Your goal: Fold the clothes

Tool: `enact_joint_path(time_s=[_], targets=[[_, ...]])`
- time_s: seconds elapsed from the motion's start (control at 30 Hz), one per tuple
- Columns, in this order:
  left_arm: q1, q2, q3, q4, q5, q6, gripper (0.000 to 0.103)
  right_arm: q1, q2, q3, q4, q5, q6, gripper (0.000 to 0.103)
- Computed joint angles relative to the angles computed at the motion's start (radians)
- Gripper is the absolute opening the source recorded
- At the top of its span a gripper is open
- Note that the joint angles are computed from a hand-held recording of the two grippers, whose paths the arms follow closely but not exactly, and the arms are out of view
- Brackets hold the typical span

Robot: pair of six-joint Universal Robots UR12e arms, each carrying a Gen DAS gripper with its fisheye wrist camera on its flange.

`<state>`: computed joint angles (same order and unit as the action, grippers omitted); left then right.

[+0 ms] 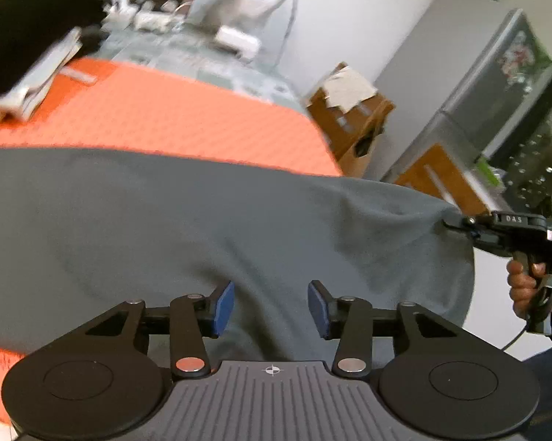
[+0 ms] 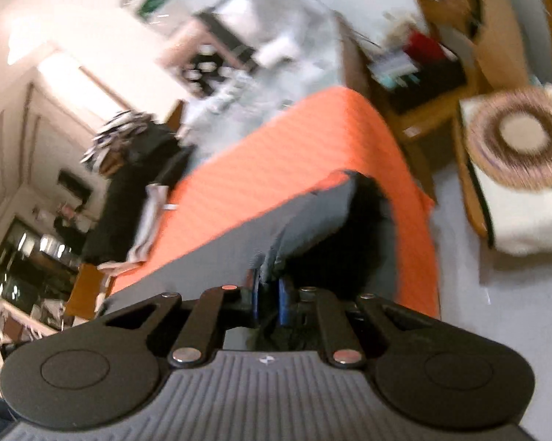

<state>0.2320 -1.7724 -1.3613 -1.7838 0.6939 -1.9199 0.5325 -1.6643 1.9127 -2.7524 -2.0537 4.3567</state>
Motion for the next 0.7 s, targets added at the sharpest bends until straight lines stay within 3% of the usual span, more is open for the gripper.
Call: enact_joint_path(time_s=[0.17, 0.3, 0.37, 0.53, 0.7], targets=[[0.006, -0.013, 0.068, -0.109, -0.07, 0.011, 0.063, 0.033, 0.088, -0.167, 0.084, -0.018, -0.162, 0.012], [-0.004, -0.027, 0.12, -0.144, -0.12, -0.045, 0.069, 0.06, 0.183, -0.32, 0.231, -0.029, -0.291, 0.012], [-0.008, -0.027, 0.125, -0.114, -0.134, -0.083, 0.07, 0.073, 0.24, -0.401, 0.319, -0.043, -0.353, 0.012], [0.007, 0.002, 0.074, 0.026, -0.156, -0.138, 0.07, 0.077, 0.369, -0.551, 0.421, 0.026, -0.424, 0.012], [0.042, 0.047, -0.001, 0.163, -0.132, -0.116, 0.07, 0.068, 0.446, -0.623, 0.523, 0.108, -0.468, 0.016]])
